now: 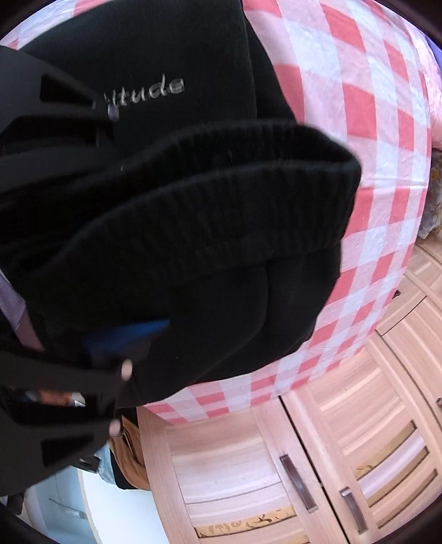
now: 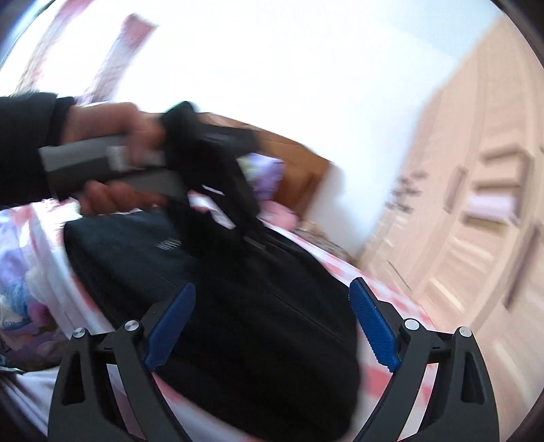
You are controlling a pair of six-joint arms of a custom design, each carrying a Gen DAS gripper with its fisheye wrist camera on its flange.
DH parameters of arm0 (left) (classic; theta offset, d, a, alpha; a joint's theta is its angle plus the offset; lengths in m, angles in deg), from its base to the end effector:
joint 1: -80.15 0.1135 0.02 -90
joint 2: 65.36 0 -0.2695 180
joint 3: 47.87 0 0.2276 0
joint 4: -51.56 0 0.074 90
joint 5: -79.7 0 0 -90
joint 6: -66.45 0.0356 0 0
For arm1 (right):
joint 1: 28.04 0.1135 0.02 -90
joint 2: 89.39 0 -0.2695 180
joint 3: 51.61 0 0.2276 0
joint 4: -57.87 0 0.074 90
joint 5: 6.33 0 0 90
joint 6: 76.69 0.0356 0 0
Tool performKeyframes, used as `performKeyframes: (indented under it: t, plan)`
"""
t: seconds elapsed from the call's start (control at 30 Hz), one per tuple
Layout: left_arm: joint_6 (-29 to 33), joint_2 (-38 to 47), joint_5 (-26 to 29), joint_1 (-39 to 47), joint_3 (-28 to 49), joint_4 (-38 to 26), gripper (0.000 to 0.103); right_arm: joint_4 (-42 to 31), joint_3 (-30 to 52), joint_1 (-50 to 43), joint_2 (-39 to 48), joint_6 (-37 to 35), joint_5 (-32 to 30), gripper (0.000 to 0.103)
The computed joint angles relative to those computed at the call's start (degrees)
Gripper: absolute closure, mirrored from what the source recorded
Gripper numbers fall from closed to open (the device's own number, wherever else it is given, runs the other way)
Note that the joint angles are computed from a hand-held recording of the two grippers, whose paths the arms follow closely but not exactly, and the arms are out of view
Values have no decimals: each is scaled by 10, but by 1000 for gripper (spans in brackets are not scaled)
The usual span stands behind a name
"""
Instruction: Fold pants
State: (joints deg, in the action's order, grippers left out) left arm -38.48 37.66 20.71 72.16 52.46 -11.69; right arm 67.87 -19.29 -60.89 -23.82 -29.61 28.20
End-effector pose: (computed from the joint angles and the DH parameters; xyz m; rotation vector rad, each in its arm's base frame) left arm 0.3447 -0.0669 0.2700 -0.0041 2.7201 -0.8532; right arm 0.1717 -0.0759 0.1969 -0.7347 1.6394 0.0177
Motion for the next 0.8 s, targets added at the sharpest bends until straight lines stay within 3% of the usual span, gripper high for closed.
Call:
performKeyframes:
  t: [0.07,0.2,0.27,0.4,0.43,0.5,0.57,0.63,0.8]
  plan:
    - [-4,-25,6,6,-28,20,64,-100,80,-105,112,-60,-46,14]
    - [-39,-75,-23,-15,-47,52,75,-274,160,-162,190,-166,-79,12]
    - [-56,-91,-25,-30,-28,54,76,-282,147,-155,179,-191,-83,11]
    - [-77,-100,-42,-75,48,27,77,-28,43,-71,151,-62,-16,11]
    - [-83,-100,-42,-83,64,22,78,60,4,-41,145,-13,37,11]
    - [-99,-96,-45,-102,94,20,79,149,-18,11,163,27,143,11]
    - [-118,-105,-53,-118,116,22,80,174,-27,28,166,37,176,11]
    - [-125,-137,-49,-103,118,19,80,177,-40,17,142,33,157,11]
    - [-110,-265,22,37,13,19,80,248,-75,23,120,48,141,11]
